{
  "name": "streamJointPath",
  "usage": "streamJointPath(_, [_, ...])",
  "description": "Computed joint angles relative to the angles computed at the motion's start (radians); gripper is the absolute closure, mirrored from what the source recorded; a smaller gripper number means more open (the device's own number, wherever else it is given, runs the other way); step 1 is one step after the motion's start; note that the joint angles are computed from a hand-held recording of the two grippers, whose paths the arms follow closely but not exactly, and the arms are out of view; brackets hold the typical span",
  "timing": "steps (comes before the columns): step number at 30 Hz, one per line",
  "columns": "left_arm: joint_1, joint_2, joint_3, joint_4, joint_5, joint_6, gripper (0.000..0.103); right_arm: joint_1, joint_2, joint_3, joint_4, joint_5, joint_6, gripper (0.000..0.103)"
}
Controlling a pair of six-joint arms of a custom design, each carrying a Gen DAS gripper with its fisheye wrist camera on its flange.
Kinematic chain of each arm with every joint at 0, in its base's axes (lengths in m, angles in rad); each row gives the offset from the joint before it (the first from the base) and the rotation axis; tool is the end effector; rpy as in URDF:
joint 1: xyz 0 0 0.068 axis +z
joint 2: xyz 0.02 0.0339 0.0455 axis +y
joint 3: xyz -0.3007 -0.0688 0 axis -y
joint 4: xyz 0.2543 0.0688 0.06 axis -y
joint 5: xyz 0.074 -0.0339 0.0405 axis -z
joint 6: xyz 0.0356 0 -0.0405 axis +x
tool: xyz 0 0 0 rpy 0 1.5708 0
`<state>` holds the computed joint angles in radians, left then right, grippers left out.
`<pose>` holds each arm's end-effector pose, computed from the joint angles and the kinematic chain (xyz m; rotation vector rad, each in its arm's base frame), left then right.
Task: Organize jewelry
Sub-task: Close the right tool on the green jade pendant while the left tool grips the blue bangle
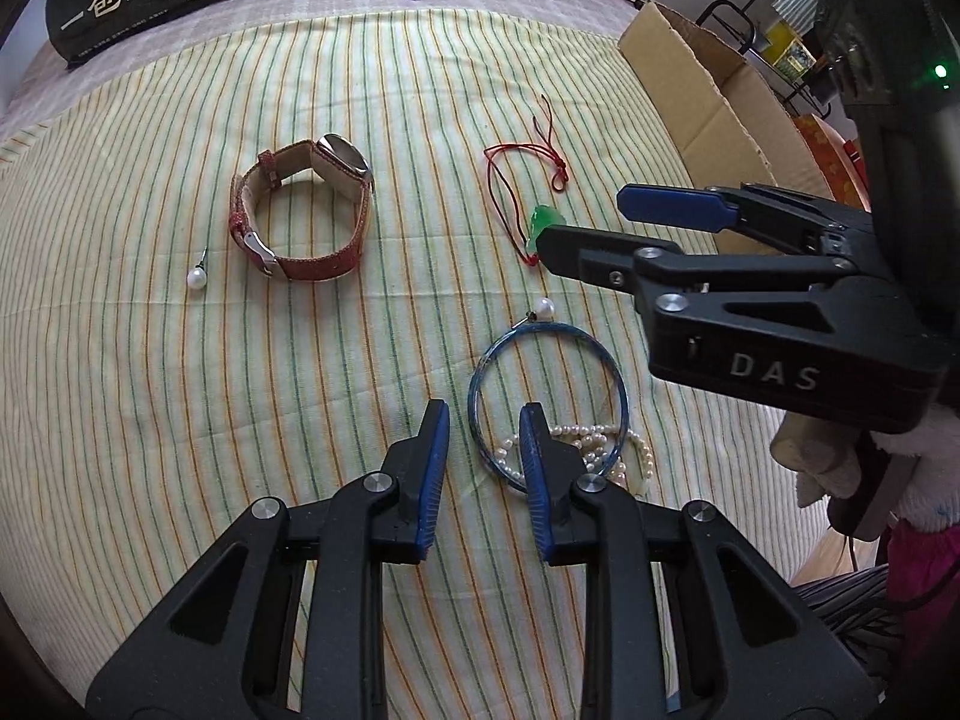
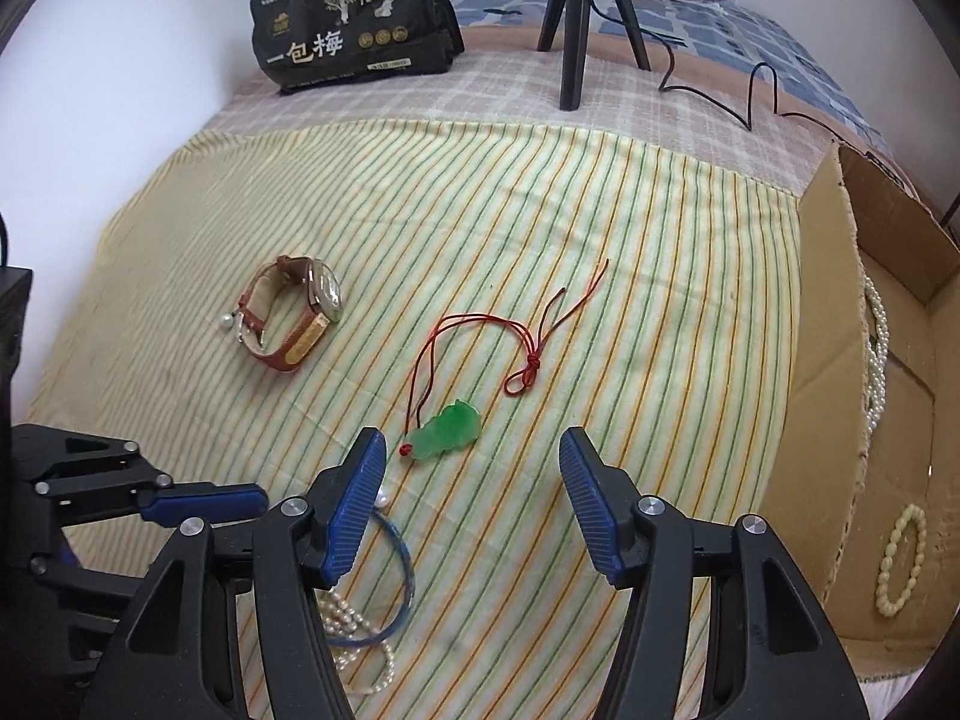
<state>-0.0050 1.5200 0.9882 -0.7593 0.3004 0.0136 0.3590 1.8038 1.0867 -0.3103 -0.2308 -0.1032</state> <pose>0.2841 -0.0120 0.2328 0.0866 2.8305 -0.4268 0.3498 0.1400 0.1912 -0.6786 2.5165 0.3921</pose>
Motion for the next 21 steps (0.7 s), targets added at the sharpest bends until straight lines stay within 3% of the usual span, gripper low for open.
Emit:
streamJointPath(14, [-0.004,0.006,-0.004,0.008,-0.014,-0.004,0.079,0.041,0.044,0.031,0.008,0.02,-0.056,0.044])
streamJointPath(21, [-0.008,0.008,-0.007,0.015,-0.022,-0.006,0.08,0.04,0.061,0.043,0.012,0.036,-0.065,0.056])
